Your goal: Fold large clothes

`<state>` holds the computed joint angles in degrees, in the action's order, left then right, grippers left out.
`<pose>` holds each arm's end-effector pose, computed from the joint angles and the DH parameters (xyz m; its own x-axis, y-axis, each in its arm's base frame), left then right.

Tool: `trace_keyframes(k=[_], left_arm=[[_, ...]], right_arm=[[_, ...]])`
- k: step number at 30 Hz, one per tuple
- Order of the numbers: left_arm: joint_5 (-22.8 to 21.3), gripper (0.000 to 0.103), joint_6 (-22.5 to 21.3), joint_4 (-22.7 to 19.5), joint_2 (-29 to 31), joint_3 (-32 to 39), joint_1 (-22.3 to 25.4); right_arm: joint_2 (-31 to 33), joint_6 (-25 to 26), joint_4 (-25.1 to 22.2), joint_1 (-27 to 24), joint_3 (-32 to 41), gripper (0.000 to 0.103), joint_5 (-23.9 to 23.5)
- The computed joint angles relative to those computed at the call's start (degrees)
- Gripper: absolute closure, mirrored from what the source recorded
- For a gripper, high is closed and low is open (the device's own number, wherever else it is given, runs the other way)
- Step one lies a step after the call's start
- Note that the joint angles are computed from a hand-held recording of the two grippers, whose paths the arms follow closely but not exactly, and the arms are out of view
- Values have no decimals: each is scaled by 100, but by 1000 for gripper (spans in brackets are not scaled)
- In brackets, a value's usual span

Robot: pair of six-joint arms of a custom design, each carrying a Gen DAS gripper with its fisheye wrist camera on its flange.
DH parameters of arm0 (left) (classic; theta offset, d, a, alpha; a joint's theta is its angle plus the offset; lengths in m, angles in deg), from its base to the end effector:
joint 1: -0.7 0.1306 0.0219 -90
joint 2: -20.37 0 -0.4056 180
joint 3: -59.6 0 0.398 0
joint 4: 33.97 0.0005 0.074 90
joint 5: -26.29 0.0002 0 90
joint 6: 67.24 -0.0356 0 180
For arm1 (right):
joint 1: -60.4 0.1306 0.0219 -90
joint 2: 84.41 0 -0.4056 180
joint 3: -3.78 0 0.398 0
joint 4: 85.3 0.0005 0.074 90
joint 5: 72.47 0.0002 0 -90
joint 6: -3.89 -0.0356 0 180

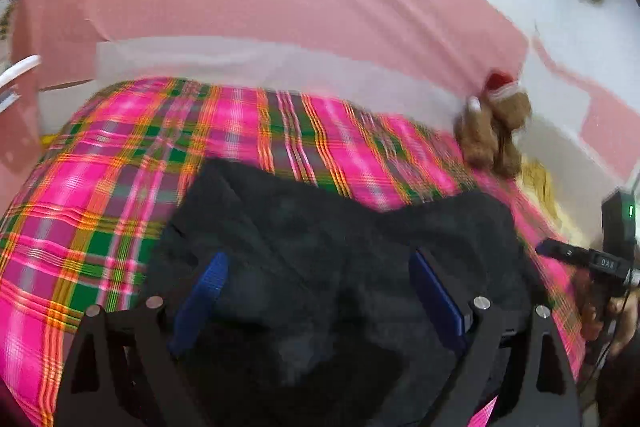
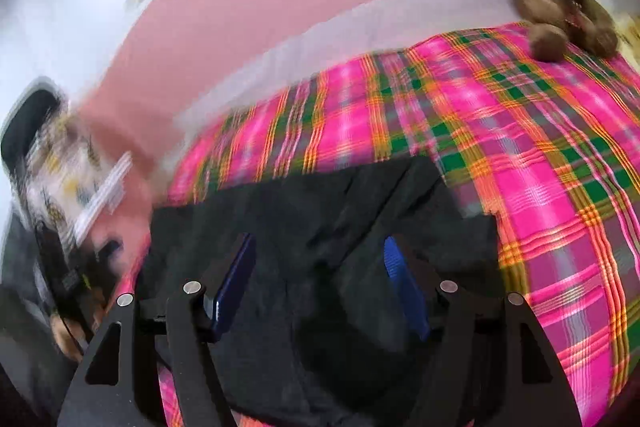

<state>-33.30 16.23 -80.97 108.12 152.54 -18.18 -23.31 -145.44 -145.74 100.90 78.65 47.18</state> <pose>0.4484 -0.1729 0.5019 -0.5544 0.2932 -0.7789 0.7037 0.6649 -0.2505 0.2279 0.1709 0.5040 -0.5456 0.5171 -0.6595 0.3195 0.8559 0.4067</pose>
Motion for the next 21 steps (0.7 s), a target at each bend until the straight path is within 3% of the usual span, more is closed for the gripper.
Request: trace_keyframes(k=[3,5,9,13,16,21], left_arm=[[-343,10,-29,-156,256,14,-201],[-682,10,68,-28,439,49,-277],[-815,10,189,-193,618,351,-281],[-816,10,111,16,600,537,-47],[-1039,10,141,-229,981,985,102],[-815,10,259,-1057,1700,1776,203]], right_arm=[[472,254,-78,-65,-50,36,-329],[708,445,-180,-202,-66,36,-256],[827,607,-237,-560,31,36,-251],[456,840,-96,-758,-45,36,-174],[100,835,-64,-1157,-237,36,-240],[-230,984,195,-2287,-705,36,-1535]])
